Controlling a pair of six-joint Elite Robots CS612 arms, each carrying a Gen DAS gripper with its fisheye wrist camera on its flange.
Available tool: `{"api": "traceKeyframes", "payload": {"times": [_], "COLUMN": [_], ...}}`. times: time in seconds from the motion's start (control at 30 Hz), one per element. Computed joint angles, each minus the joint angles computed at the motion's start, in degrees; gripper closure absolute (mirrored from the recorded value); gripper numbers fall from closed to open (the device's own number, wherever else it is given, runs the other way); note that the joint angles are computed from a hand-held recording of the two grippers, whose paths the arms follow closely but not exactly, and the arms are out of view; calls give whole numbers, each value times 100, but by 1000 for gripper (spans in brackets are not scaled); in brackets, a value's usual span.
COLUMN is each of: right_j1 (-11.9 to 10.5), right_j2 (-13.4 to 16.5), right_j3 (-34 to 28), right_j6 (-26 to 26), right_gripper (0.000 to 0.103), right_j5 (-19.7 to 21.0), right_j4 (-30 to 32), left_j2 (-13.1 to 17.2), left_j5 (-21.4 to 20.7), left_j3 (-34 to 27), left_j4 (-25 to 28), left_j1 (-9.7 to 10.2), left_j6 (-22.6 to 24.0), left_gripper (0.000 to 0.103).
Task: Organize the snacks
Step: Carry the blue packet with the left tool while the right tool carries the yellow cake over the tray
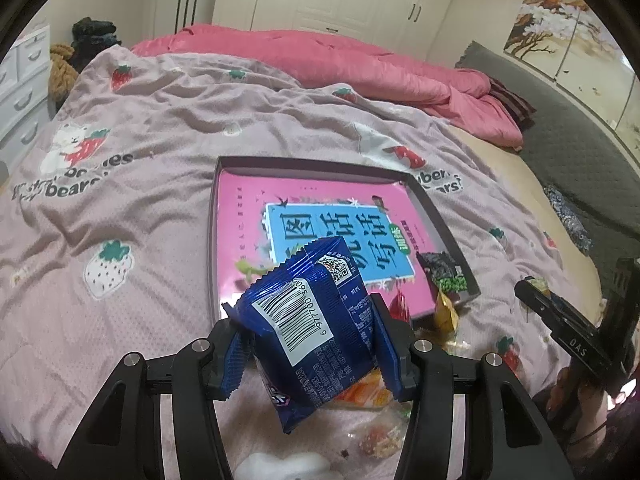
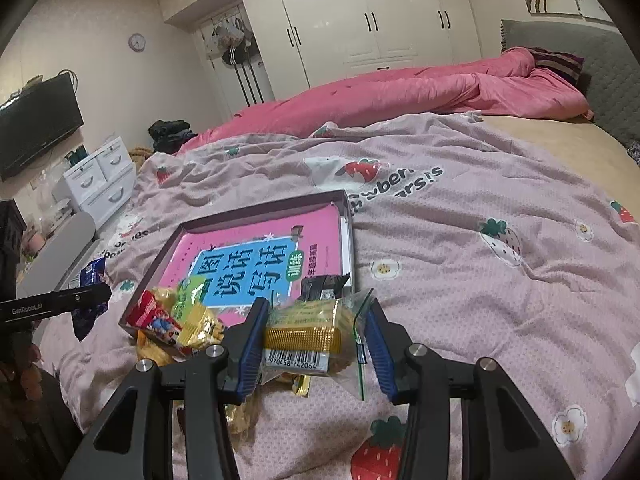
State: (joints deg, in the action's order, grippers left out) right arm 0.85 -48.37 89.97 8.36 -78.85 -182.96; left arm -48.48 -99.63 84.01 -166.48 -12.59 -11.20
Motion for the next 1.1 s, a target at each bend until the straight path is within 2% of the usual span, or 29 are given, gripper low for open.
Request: {"api": "traceKeyframes", "payload": {"times": [0.33, 0.77, 1.1], "right_j1": [-32, -4, 5], "right_j2": [83, 175, 307], "right_j3": [-136, -296, -534], "right_j6": [85, 9, -3], "right_gripper": [56, 56, 56], "right_j5": [155, 232, 288], "right_j4": [-36, -95, -103], "left_j2": [140, 393, 533], "left_j5": [103, -127, -147], "left_j3": [-240, -654, -847], "left_j4": [63, 255, 348], "left_j1": [-27, -28, -47], "left_j6": [118, 101, 156], "left_gripper": [47, 47, 47]}}
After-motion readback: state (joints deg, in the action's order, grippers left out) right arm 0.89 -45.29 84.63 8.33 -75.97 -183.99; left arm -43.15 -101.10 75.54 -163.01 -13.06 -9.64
